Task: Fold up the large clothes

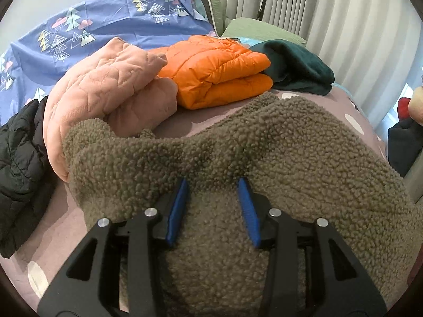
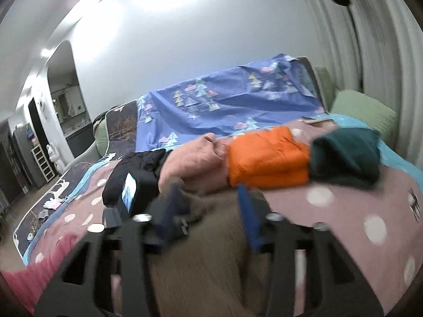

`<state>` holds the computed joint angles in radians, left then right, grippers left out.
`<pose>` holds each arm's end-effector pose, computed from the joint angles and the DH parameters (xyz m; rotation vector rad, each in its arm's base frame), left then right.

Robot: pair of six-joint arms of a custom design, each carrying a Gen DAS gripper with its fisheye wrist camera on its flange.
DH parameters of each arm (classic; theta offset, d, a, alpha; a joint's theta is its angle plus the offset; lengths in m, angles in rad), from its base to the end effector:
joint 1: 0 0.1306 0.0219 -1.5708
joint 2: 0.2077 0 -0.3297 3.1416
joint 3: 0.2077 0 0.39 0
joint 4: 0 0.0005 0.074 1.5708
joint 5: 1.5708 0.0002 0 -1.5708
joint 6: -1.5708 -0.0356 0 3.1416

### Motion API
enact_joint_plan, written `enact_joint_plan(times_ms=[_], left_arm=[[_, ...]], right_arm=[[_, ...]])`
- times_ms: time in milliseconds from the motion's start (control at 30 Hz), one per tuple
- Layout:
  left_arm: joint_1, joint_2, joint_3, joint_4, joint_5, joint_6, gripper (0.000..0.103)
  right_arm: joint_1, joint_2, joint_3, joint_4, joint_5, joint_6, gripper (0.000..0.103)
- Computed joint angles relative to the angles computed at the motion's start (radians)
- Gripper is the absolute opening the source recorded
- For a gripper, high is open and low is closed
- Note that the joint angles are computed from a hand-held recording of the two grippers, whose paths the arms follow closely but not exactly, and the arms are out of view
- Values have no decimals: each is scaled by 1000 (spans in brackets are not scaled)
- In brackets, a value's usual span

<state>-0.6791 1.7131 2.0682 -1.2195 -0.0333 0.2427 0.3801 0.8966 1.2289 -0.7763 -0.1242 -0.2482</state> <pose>0.4452 -0.3585 0.4924 0.5199 2.4145 -0.3681 0.3151 0.1301 0.5052 -0.2153 2.0392 0.5211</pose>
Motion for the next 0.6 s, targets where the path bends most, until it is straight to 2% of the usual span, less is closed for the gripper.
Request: enact_joint_plan(times_ms=[33,100,133,167,200,233,300,367,467,533,600], left_arm=[[2,3,6,-1,2,-1,42],[4,-1,-1,8,9,2,42],[8,-9,-16,23,16,6,42],[8,-16,-30,37,22,14,42],[9,-23,-43,50,25,17,42],[7,-26,-52,58,23,12,42],[5,-47,-81,96,27,5,42],[12,-66,-95,110,51,11,43],[36,-103,-106,144,95,53,43],[56,-123,-98,178,47,56,43],[73,-110,-76,168,10,30,44]], right_arm=[[-7,85,43,-12,-31,-18,19],[-18,211,90,-42,-31,-46,17],[-28,313,122,-111,-10,-51,17],[-40,373,124,-141,-20,-73,8],[-60,392,98,-122,-62,-99,5],[-108,368,43,-52,-173,-163,3],[-132,329,6,-16,-212,-203,2],[-109,308,-12,-8,-152,-168,2],[-95,305,-9,-13,-114,-157,2],[-88,306,-6,-17,-105,-157,2],[-81,313,6,-27,-89,-150,2]])
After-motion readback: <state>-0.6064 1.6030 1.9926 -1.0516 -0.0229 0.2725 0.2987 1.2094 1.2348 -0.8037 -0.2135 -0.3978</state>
